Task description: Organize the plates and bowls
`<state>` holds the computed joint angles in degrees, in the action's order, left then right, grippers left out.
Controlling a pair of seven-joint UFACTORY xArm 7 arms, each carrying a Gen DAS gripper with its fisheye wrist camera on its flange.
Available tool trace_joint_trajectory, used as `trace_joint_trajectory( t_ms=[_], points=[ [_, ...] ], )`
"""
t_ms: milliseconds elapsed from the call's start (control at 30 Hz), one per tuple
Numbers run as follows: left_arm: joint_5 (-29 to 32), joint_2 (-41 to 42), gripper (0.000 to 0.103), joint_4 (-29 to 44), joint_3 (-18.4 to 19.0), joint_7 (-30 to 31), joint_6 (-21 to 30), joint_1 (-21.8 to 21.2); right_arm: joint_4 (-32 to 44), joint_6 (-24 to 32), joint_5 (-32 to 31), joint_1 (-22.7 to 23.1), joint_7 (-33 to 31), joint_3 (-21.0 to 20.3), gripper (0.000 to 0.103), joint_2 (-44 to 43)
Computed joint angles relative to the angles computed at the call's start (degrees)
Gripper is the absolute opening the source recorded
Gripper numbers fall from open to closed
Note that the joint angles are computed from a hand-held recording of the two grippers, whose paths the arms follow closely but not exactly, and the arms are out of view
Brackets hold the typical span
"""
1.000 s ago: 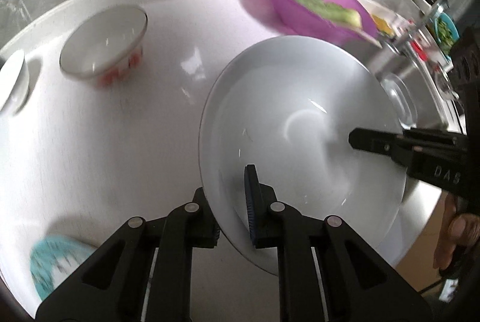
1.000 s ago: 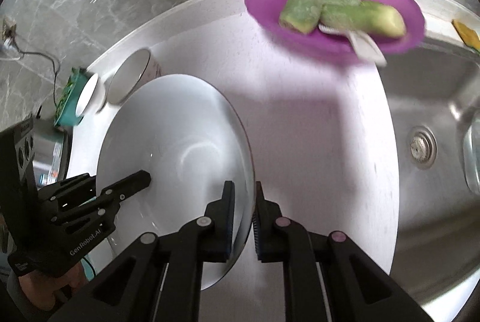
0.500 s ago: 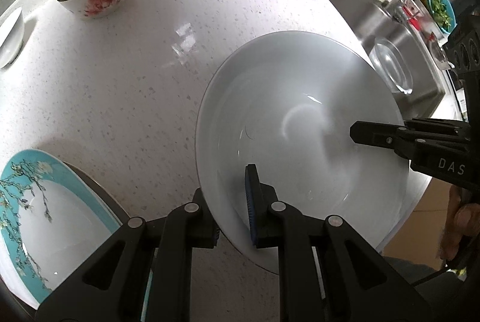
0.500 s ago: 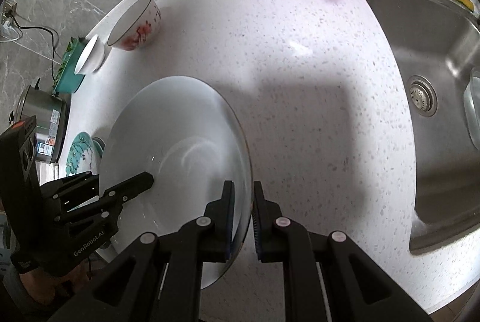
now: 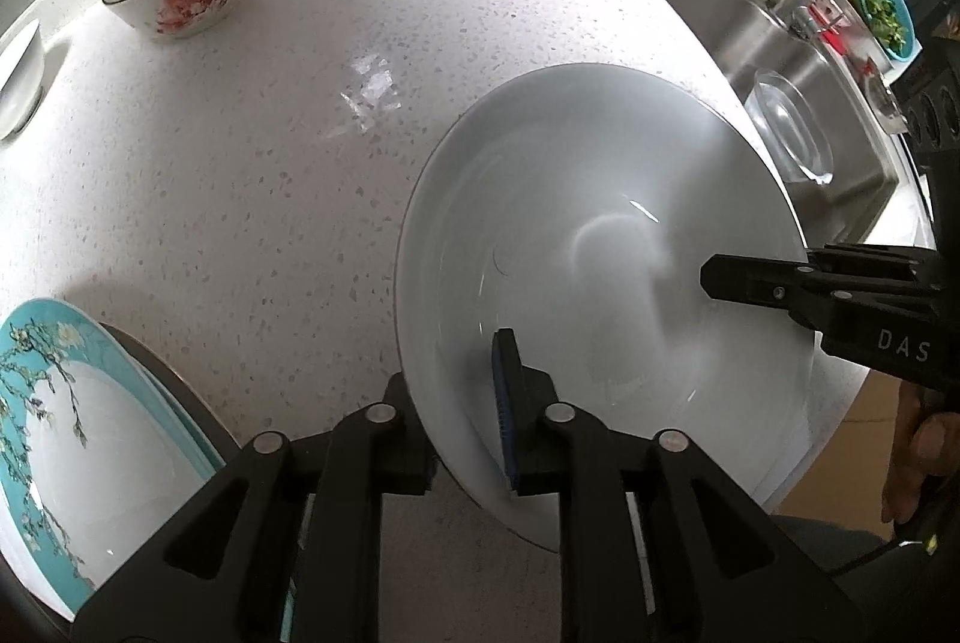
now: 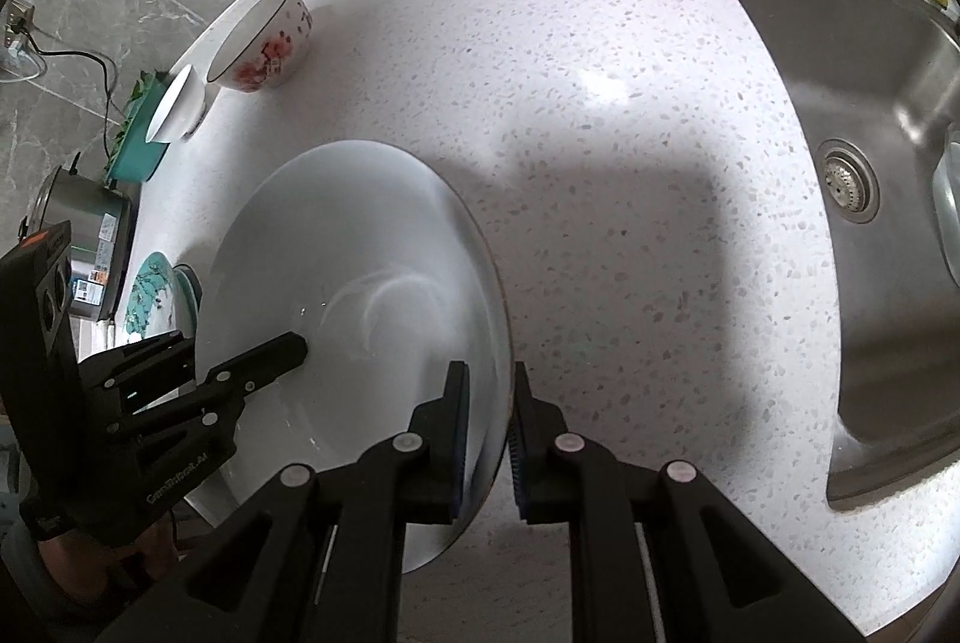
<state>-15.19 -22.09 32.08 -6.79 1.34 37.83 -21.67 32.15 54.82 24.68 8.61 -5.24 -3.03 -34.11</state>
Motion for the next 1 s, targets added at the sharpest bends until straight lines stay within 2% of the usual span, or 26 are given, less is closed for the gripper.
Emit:
trace_joint_trajectory(
  t_ms=[33,67,100,133,200,267,400,500,567,633,767,867,933,1000],
  points=[
    [0.0,-0.7,0.03,-0.3,0.2,-0.2,0.4,0.2,-0.1,0.0,0.4,0.0,-0.1,-0.3,0.02,-0.2],
    [-0.2,-1.5,0.05,-0.6,0.3,-0.5,0.3,0.3,-0.2,0.1,0.7,0.0,-0.3,-0.7,0.027,-0.6],
    [-0.3,-2.6,0.067,-0.8,0.3,-0.8,0.2,0.4,-0.2,0.1,0.6,-0.1,-0.5,-0.8,0.041,-1.1],
    [-0.3,-3.9,0.07,-1.2,0.4,-1.1,-0.1,0.5,-0.2,0.1,0.2,-0.4,-0.6,-0.8,0.053,-1.8],
    [0.5,-6.8,0.071,-1.1,0.7,-1.7,1.3,1.0,0.4,0.6,0.0,-0.8,-0.9,-1.5,0.059,-2.4],
    [-0.2,-9.7,0.071,-0.8,2.0,-2.1,3.3,1.3,1.8,2.0,-0.1,-1.5,-1.7,-2.8,0.059,-2.4],
    [-2.6,-16.9,0.074,-0.3,6.7,-2.5,7.5,4.2,6.1,2.5,1.1,-3.4,-2.4,-5.1,0.064,-0.8],
    [-0.9,-19.3,0.074,2.2,9.9,-3.2,10.0,10.2,11.1,1.2,3.8,-3.3,-2.7,-5.4,0.067,2.9],
    [3.2,-19.4,0.075,4.5,11.5,-2.4,10.0,15.8,14.8,0.4,6.2,-2.0,-3.9,-4.9,0.067,5.5],
    [7.5,-16.7,0.077,7.9,13.0,-1.0,8.9,21.0,19.7,-0.4,8.5,0.3,-5.7,-3.2,0.067,8.8],
    [10.1,-6.7,0.077,15.7,16.4,4.2,6.8,25.7,30.6,-2.2,12.3,4.4,-7.6,1.0,0.067,16.8],
    [5.0,3.1,0.077,22.3,20.2,12.1,5.5,25.6,41.9,-3.4,9.6,6.4,-4.4,6.2,0.07,26.1],
    [0.7,9.8,0.077,26.6,21.6,17.1,5.6,25.6,50.4,-4.6,5.1,7.8,0.4,9.8,0.07,33.6],
    [-3.1,16.7,0.077,31.6,21.9,20.0,6.0,26.6,60.4,-3.0,2.1,9.5,3.8,12.0,0.07,42.0]
  ],
)
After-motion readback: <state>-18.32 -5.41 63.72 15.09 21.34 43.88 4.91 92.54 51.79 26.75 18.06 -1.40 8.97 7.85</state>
